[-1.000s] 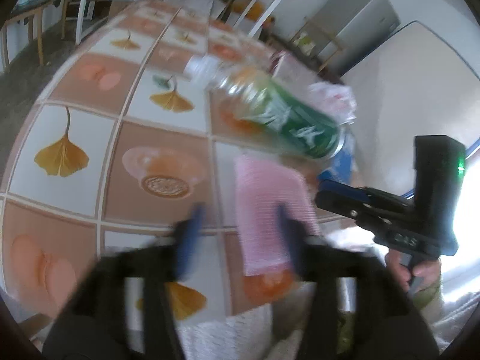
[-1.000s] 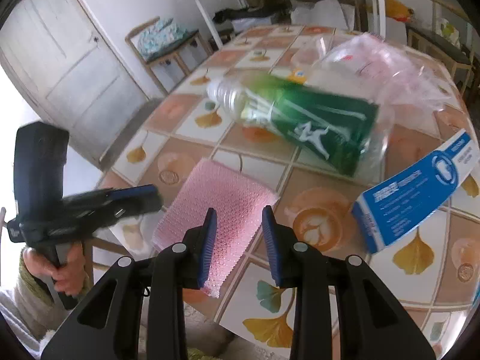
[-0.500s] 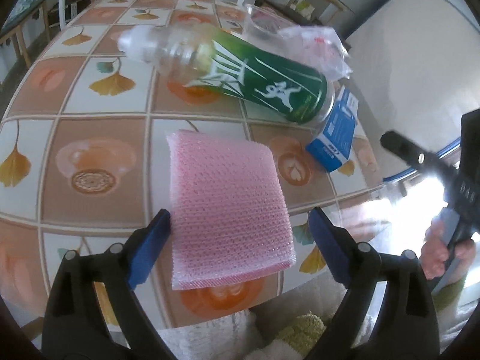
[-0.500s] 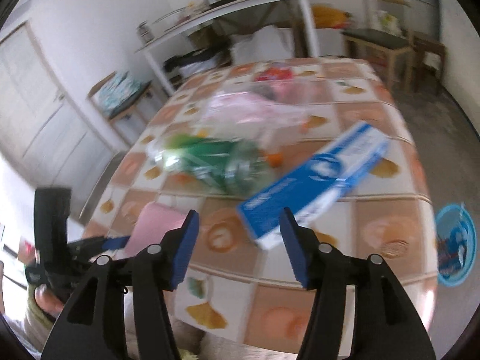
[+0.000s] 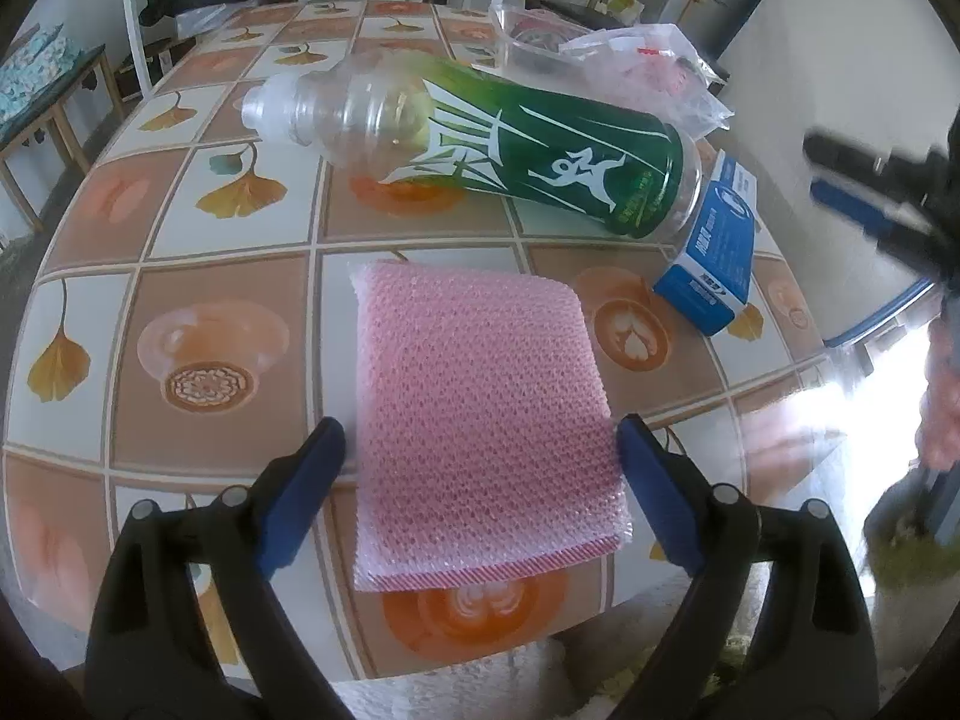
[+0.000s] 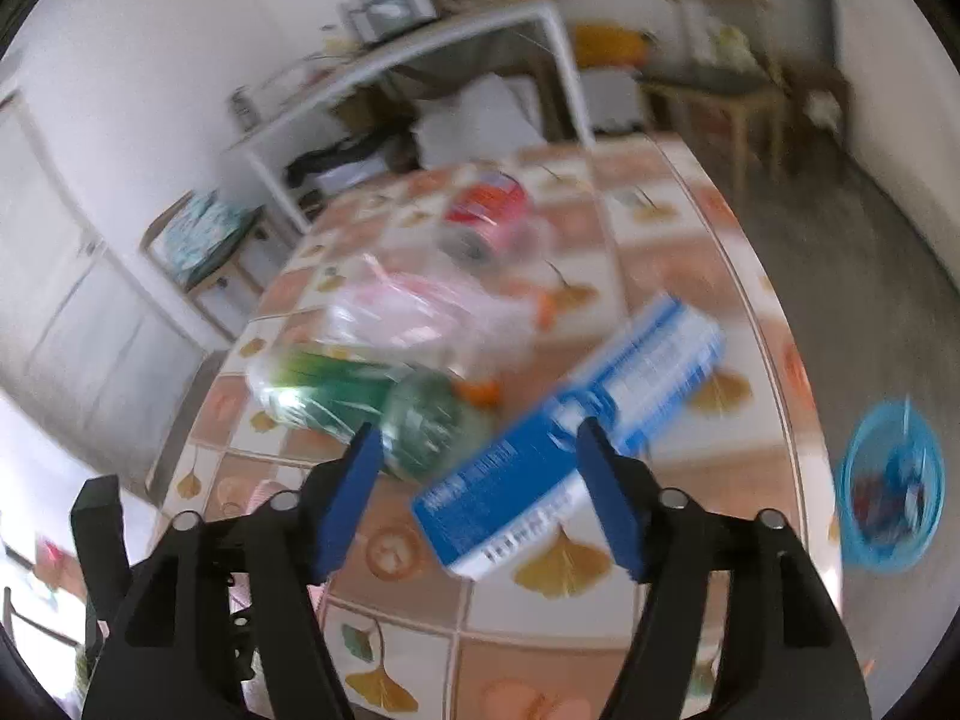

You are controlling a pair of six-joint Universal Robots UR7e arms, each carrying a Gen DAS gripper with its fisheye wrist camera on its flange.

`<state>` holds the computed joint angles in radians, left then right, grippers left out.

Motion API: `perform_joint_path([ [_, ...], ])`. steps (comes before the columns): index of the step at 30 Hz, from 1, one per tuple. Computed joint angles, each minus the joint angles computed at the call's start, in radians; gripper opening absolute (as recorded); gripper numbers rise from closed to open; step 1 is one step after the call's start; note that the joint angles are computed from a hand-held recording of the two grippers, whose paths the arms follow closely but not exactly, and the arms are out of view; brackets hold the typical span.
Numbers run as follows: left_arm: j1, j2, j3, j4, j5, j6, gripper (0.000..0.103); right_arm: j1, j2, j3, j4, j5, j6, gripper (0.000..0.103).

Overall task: Collect trash
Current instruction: 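Grasp the pink sponge with the left tool, then grasp the clear plastic bag with the right tool while the left tool holds the sponge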

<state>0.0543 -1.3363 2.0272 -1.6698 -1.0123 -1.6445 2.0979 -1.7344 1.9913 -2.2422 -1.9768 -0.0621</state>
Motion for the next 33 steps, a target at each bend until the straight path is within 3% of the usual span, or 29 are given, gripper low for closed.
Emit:
perform_joint_path([
  [9,-0.022,-0.045,0.036,-0.009,0.019,-0.01,0.077,0.123,0.149,-0.063,-0.079,-0.092,-0.298,0.07],
  [17,-0.027,-0.06,0.052,-0.038,0.026,-0.011,0.077,0.165,0.281,-0.053,-0.188,-0.252,-0.546,0.069],
  [19,-0.029,-0.063,0.055,-0.04,0.027,-0.011,0.077,0.166,0.299,-0.049,-0.22,-0.284,-0.591,0.06],
  [23,-0.029,-0.063,0.055,-0.04,0.026,-0.01,0.077,0.161,0.316,-0.053,-0.237,-0.319,-0.621,0.038],
  [25,-0.029,-0.064,0.055,-0.04,0.027,-0.01,0.077,0.157,0.314,-0.057,-0.239,-0.322,-0.611,0.032],
  [29,-0.03,-0.062,0.053,-0.037,0.026,-0.01,0.077,0.156,0.305,-0.052,-0.286,-0.327,-0.621,0.025],
  [33,-0.03,-0.061,0.052,-0.036,0.027,-0.011,0.077,0.155,0.301,-0.045,-0.367,-0.333,-0.642,0.024],
])
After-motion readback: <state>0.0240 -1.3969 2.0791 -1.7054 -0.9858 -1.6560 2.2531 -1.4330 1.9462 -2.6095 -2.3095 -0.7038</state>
